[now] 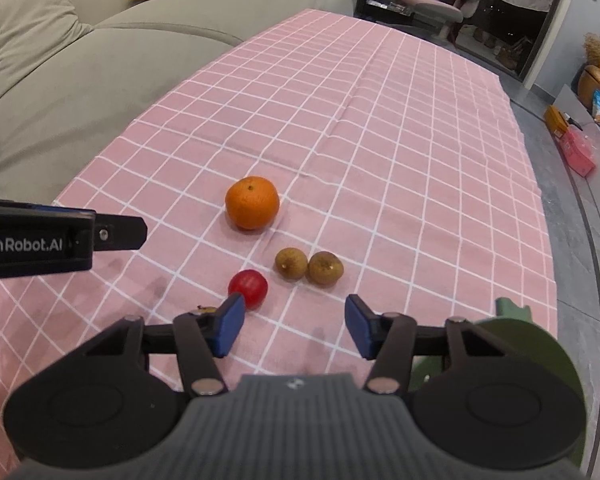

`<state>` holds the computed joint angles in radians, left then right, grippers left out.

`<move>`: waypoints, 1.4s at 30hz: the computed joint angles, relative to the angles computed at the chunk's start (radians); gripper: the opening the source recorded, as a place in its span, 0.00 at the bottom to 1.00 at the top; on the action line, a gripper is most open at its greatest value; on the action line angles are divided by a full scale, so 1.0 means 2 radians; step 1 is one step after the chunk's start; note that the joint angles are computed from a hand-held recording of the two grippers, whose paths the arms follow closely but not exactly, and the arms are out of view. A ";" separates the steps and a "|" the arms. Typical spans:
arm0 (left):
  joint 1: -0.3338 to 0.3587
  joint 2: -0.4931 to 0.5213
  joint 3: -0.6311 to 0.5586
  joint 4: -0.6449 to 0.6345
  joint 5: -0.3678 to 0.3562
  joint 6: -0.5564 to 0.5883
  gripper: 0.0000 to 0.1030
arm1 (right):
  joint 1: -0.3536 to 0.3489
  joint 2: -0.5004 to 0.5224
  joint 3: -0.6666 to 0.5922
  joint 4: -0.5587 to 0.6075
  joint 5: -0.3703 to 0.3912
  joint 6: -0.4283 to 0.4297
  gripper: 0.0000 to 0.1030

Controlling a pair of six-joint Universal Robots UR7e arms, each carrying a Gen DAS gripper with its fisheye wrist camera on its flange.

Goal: Organize fruits
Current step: 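Grasp an orange with the left tool while the right tool grasps a small pear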

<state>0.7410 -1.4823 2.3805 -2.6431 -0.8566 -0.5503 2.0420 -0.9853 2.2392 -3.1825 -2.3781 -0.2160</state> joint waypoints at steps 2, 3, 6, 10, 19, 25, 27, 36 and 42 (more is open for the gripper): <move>0.004 0.007 -0.003 -0.006 -0.002 0.002 0.51 | -0.005 0.001 -0.003 0.002 0.006 -0.002 0.50; 0.007 0.011 -0.005 -0.010 -0.002 0.005 0.51 | -0.008 0.002 -0.004 0.002 0.008 -0.004 0.49; 0.014 0.021 -0.007 -0.023 -0.004 0.011 0.49 | -0.017 0.008 -0.010 -0.001 0.016 -0.009 0.48; 0.024 0.032 -0.009 -0.042 -0.011 0.017 0.48 | -0.028 0.015 -0.016 -0.003 0.026 -0.006 0.46; 0.045 0.055 -0.023 -0.066 -0.026 0.018 0.47 | -0.040 0.032 -0.029 -0.015 0.040 -0.016 0.45; 0.052 0.071 -0.032 -0.084 -0.036 0.033 0.47 | -0.047 0.036 -0.037 -0.027 0.045 -0.007 0.36; 0.053 0.078 -0.032 -0.100 -0.041 0.050 0.47 | -0.048 0.037 -0.042 -0.030 0.037 -0.001 0.33; 0.051 0.123 -0.051 -0.130 -0.049 0.114 0.47 | -0.072 -0.002 -0.044 0.028 0.054 0.072 0.19; 0.060 0.142 -0.065 -0.134 -0.055 0.110 0.47 | -0.089 -0.009 -0.045 0.049 0.078 0.117 0.18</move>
<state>0.8618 -1.1982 2.2506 -2.9110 -0.9669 -0.3297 1.8649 -1.0042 2.1487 -3.0839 -2.2228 0.0179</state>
